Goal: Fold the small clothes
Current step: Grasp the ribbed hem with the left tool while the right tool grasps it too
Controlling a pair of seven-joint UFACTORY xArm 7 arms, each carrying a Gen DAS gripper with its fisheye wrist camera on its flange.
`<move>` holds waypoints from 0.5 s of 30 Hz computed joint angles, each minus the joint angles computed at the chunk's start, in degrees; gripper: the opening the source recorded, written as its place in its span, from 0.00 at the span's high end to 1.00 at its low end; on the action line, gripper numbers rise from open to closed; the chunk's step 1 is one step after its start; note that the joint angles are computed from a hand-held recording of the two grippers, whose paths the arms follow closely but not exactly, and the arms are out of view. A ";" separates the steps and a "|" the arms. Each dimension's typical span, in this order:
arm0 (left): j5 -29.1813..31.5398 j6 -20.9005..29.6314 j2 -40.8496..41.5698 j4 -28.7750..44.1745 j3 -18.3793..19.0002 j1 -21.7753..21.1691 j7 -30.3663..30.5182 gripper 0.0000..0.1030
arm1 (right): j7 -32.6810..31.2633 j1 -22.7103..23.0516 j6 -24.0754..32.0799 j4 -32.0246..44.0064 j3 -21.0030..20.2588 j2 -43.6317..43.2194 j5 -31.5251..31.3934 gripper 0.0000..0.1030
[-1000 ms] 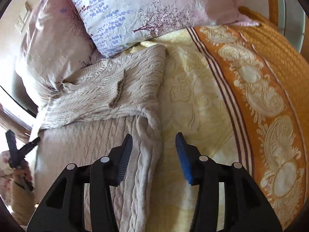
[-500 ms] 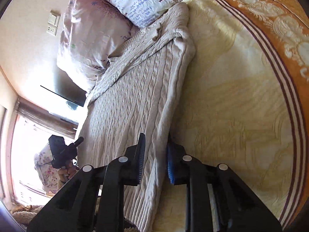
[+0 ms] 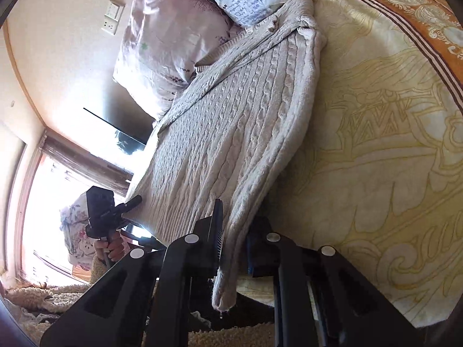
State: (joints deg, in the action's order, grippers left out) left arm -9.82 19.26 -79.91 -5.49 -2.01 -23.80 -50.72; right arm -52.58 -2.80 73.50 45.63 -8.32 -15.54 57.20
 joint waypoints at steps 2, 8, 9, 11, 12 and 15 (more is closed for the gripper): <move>0.15 0.40 0.48 0.21 -0.10 0.36 -0.02 0.91 | -0.83 0.18 -2.28 -1.44 0.55 -1.41 0.17 0.91; 0.73 0.60 0.42 0.58 -0.80 1.68 -0.18 0.95 | -4.28 2.03 -8.17 -3.76 0.70 -4.23 2.04 0.93; 0.96 0.68 0.23 0.77 -1.14 1.94 -0.24 0.95 | -5.01 2.36 -8.97 -3.90 0.52 -4.62 2.68 0.93; 1.47 0.03 0.67 1.41 -1.04 2.72 0.38 0.95 | -6.66 3.04 -10.77 -4.12 0.18 -5.46 4.48 0.93; 1.74 -0.10 0.50 1.64 -1.22 3.16 0.60 0.95 | -7.31 3.40 -11.84 -4.07 0.14 -5.78 5.36 0.93; 2.63 -1.58 2.12 3.22 -1.19 5.02 1.98 0.95 | -9.72 4.40 -14.46 -3.75 -0.44 -6.19 9.00 0.93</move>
